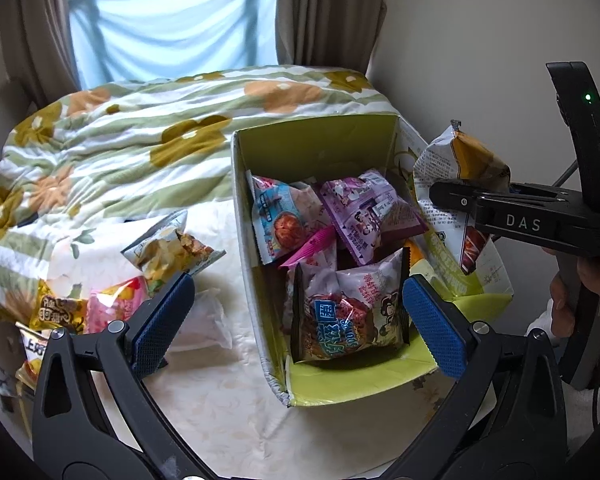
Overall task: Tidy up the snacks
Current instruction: 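Carry both bags over the yellow box and open both tools to drop them, then move both tools back over the remaining snacks on the table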
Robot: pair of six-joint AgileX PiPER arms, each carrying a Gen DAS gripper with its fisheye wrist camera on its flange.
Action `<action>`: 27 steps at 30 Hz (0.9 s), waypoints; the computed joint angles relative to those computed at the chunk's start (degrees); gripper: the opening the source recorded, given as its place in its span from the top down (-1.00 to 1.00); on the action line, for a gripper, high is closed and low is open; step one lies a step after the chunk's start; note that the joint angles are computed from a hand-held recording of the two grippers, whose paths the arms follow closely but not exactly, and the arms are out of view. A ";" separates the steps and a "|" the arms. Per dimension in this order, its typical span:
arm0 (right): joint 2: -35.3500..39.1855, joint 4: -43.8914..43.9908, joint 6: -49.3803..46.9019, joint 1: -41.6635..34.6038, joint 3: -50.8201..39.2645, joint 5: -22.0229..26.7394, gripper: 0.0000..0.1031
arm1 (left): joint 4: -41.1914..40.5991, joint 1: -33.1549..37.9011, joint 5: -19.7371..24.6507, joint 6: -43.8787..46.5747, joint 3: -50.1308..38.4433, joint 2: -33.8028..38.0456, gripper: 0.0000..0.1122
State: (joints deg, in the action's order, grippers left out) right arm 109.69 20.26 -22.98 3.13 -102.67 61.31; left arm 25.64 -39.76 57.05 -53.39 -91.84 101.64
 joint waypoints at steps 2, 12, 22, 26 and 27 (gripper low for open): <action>1.40 -0.08 1.09 0.15 -1.06 0.12 -0.03 | -0.44 0.52 -0.07 0.00 -0.08 0.34 -0.83; -3.53 4.05 -2.82 -1.75 9.37 -5.64 -0.98 | -1.50 0.71 0.56 1.28 0.13 1.03 -0.83; -10.07 3.14 -3.72 -2.48 15.41 -8.89 -0.98 | 1.56 -1.35 4.24 0.51 -2.45 0.45 -0.83; -13.24 3.88 -3.64 -3.27 15.90 -8.34 -0.98 | 4.55 -3.22 6.92 -0.93 -4.13 -0.44 -0.83; -13.80 3.71 -3.39 -3.43 15.66 -7.85 -0.98 | 5.21 -3.72 7.68 -1.46 -4.40 -0.80 -0.83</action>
